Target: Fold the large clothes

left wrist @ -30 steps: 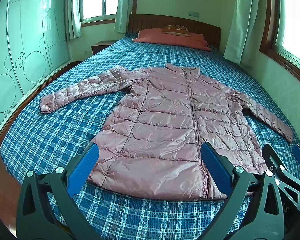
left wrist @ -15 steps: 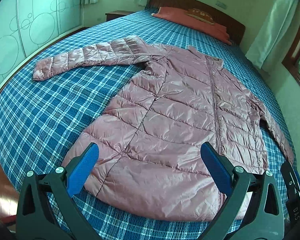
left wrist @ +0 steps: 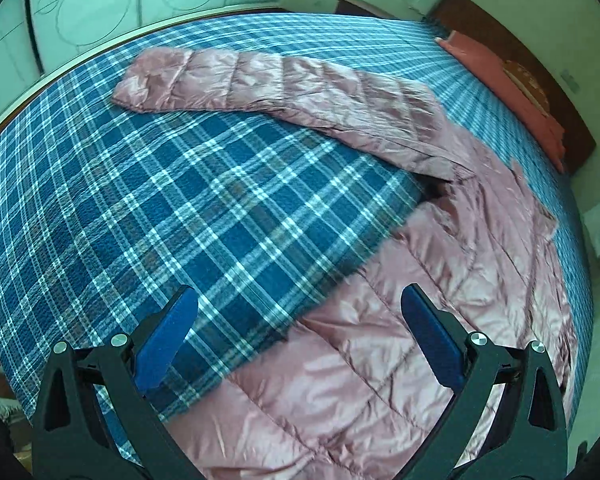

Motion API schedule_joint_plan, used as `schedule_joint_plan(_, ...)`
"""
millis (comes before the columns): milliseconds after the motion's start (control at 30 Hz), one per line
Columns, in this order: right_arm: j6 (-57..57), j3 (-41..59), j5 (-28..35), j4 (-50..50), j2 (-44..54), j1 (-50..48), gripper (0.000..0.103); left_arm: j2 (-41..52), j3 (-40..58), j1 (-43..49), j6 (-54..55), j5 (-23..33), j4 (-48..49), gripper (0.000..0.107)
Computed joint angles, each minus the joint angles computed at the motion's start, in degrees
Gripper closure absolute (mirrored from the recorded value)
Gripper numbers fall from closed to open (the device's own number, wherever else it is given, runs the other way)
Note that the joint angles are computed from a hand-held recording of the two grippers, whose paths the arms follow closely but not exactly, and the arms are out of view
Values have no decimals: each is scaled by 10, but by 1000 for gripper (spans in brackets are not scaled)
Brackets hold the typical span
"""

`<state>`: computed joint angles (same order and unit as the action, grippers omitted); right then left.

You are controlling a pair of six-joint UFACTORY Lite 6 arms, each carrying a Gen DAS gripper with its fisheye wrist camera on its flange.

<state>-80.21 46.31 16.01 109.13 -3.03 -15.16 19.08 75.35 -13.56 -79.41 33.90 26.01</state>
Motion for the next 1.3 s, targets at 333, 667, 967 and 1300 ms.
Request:
schedule_joint_plan(333,31,163,139,-30,224,-218,34,112,75,97,-55,46,49,6)
schedule_joint_plan(667,90,337,208,-3,413,-312,34,182,113,113,-141,95,129,6)
schedule_joint_plan(967,153,386,244,-22,444,-326,33,185,92,74,-231,118,197,6)
schedule_joint_plan(1300,108,464,187,83,505,-332,32,177,73,43,-275,131,217,6)
